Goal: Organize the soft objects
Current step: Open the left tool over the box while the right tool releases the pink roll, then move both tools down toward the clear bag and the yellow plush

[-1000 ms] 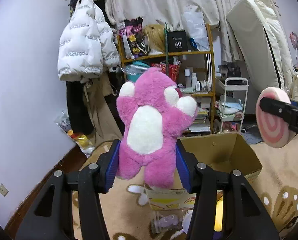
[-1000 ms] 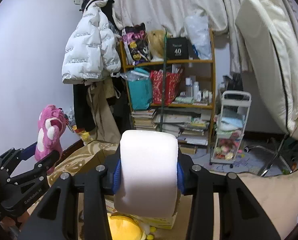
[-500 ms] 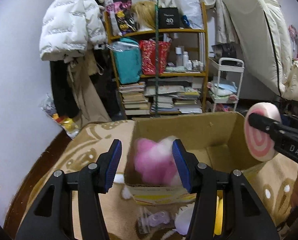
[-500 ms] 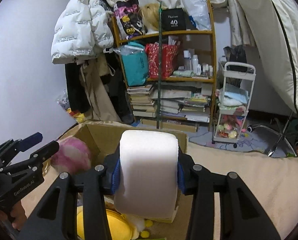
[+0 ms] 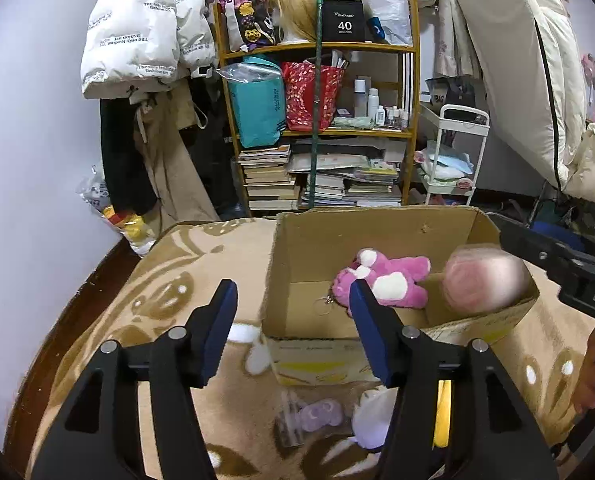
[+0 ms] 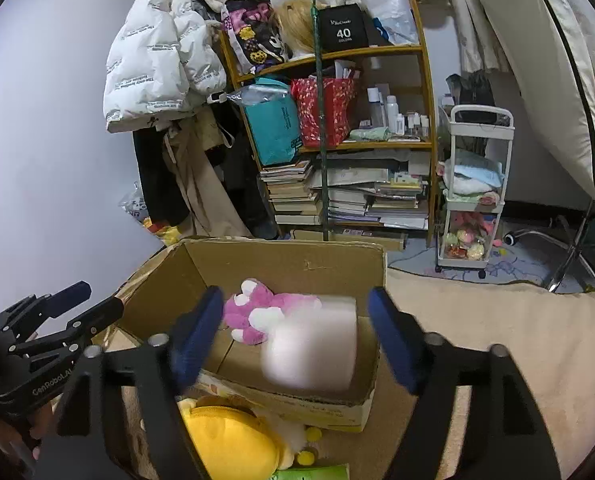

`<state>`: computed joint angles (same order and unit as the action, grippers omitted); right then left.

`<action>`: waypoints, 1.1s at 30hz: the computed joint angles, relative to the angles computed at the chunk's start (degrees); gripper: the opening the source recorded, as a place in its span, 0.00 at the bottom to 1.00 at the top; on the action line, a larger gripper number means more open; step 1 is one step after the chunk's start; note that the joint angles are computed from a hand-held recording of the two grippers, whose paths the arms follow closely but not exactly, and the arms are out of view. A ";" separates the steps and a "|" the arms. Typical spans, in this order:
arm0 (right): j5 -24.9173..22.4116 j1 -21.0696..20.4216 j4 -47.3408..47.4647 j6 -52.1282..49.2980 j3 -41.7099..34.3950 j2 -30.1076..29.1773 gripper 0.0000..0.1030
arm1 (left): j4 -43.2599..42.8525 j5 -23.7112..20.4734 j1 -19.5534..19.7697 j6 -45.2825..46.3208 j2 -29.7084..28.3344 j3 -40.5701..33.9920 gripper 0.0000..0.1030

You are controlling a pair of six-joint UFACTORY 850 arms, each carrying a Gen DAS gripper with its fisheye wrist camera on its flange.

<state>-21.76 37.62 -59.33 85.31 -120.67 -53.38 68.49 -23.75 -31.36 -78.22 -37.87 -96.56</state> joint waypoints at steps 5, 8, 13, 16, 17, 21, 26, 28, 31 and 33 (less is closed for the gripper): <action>0.98 0.60 -1.85 2.29 2.44 1.75 0.94 | -1.91 0.14 0.18 1.62 1.53 1.61 0.74; 2.00 1.09 -5.60 6.76 4.89 3.25 1.00 | -2.29 -1.06 0.07 1.43 2.36 2.41 0.88; 1.82 2.03 -7.63 9.62 7.72 5.12 1.00 | -4.31 0.06 0.55 1.53 4.72 5.24 0.94; 1.61 2.47 -7.07 9.66 9.33 6.26 1.00 | -5.18 -0.79 0.52 1.79 5.98 6.81 0.94; 1.48 2.64 -7.10 9.82 10.01 6.73 1.00 | -5.89 -0.82 0.55 2.21 6.48 7.45 0.94; 1.09 3.15 -7.57 10.99 12.19 8.25 1.00 | -8.48 -0.95 0.49 3.88 8.26 9.71 0.94; 1.43 3.78 -8.45 13.39 15.05 10.19 1.00 | -12.22 -1.85 0.13 7.62 9.79 11.51 0.94; 1.43 4.05 -8.34 13.36 15.62 10.50 1.00 | -15.22 -2.11 0.15 10.58 10.03 11.63 0.94; 1.29 4.37 -7.32 12.15 15.64 10.52 1.00 | -19.23 -2.65 0.39 14.53 9.94 11.27 0.94; 1.40 4.45 -6.12 10.68 15.29 10.30 1.00 | -21.55 -3.28 0.62 16.51 9.44 10.69 0.94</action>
